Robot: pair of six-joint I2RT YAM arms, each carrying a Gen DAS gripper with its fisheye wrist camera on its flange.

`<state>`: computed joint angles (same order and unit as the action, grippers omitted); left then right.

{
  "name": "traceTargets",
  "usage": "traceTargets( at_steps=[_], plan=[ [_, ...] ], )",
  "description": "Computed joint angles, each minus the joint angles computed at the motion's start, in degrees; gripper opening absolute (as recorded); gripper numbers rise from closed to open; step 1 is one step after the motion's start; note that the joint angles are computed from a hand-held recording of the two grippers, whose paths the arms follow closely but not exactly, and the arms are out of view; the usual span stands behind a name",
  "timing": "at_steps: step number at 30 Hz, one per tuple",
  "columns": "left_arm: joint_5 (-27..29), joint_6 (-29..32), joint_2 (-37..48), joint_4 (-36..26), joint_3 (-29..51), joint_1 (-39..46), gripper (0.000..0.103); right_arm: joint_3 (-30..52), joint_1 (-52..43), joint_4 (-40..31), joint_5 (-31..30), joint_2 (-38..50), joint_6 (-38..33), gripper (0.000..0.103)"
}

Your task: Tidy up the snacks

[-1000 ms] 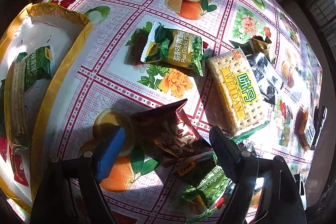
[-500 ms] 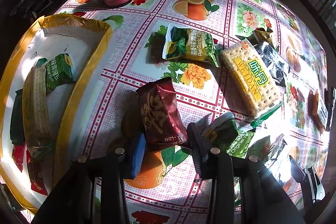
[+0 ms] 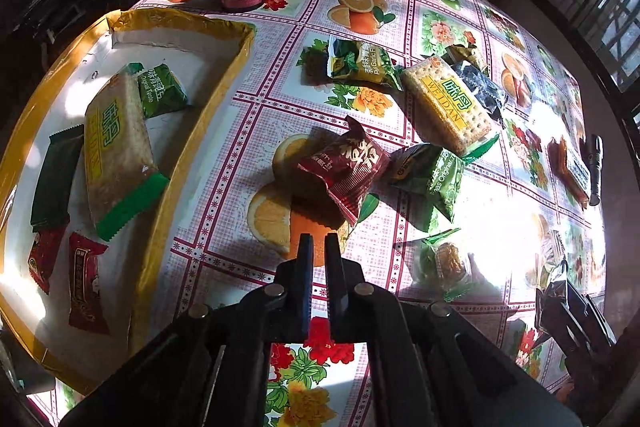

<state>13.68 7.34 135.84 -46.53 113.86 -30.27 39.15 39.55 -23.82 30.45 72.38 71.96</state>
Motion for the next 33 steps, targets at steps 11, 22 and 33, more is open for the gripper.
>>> traceTargets(
  at_steps=[11, 22, 33],
  plan=[
    [-8.6, 0.5, 17.5, -13.4, 31.8, -5.6, 0.070, -0.8, 2.4, 2.4, 0.3, -0.1, 2.3, 0.064],
    [-10.7, 6.2, 15.6, -8.6, 24.6, -7.4, 0.041, -1.8, 2.1, 2.0, 0.8, -1.6, 2.8, 0.064],
    [-6.3, 6.9, 6.0, -1.5, 8.1, -5.9, 0.028, 7.2, 0.6, -5.5, -4.4, 12.1, -4.9, 0.064]
  ],
)
